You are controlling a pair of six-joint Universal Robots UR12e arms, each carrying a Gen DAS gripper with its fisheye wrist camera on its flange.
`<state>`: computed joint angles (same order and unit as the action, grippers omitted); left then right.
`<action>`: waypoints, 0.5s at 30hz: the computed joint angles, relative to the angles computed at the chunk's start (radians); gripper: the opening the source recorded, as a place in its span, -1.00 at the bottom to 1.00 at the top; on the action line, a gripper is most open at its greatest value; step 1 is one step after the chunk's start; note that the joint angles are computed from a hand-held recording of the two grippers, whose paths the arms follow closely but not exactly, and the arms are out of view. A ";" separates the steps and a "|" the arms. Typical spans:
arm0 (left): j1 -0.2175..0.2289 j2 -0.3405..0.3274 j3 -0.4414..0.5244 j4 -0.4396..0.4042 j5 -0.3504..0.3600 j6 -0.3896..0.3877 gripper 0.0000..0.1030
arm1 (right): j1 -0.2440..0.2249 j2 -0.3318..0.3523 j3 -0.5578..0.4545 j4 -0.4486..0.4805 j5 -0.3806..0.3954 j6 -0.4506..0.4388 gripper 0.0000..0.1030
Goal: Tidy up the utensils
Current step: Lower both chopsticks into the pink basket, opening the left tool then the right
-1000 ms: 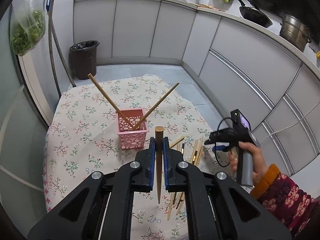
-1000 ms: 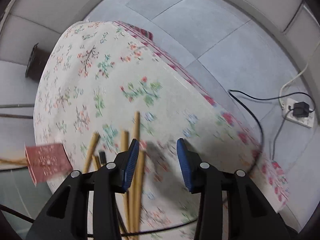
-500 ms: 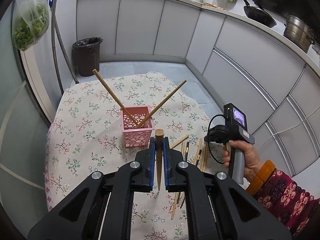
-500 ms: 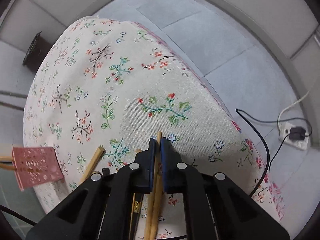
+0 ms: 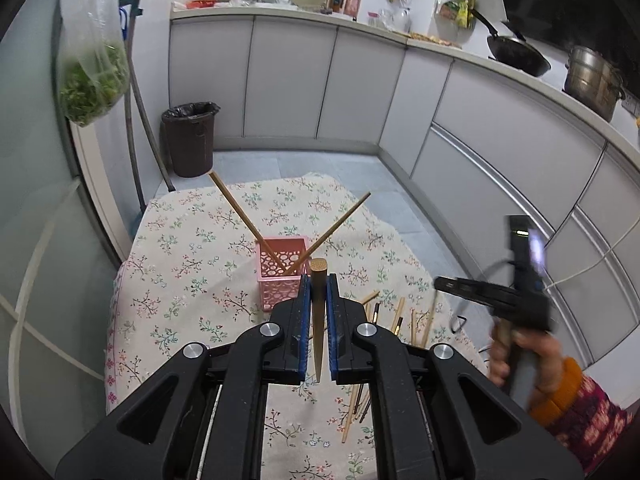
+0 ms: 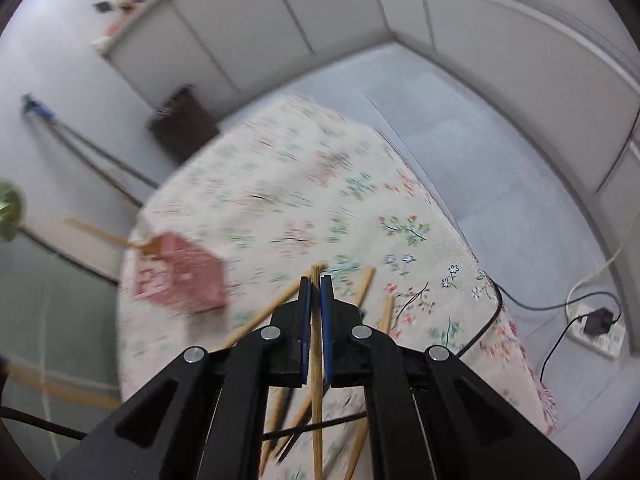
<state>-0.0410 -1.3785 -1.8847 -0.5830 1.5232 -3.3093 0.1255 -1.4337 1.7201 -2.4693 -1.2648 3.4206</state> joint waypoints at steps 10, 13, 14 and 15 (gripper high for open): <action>-0.011 -0.002 0.026 0.017 0.042 -0.033 -0.87 | -0.021 -0.123 0.026 -0.072 0.106 -0.096 -0.91; -0.016 -0.016 0.054 0.022 0.066 -0.026 -0.87 | -0.025 -0.132 -0.004 -0.096 0.136 -0.096 -0.91; -0.016 -0.024 0.070 0.029 0.074 -0.027 -0.87 | -0.026 -0.131 -0.013 -0.103 0.144 -0.095 -0.91; -0.015 -0.028 0.078 0.032 0.078 -0.027 -0.87 | -0.026 -0.129 -0.027 -0.107 0.155 -0.095 -0.91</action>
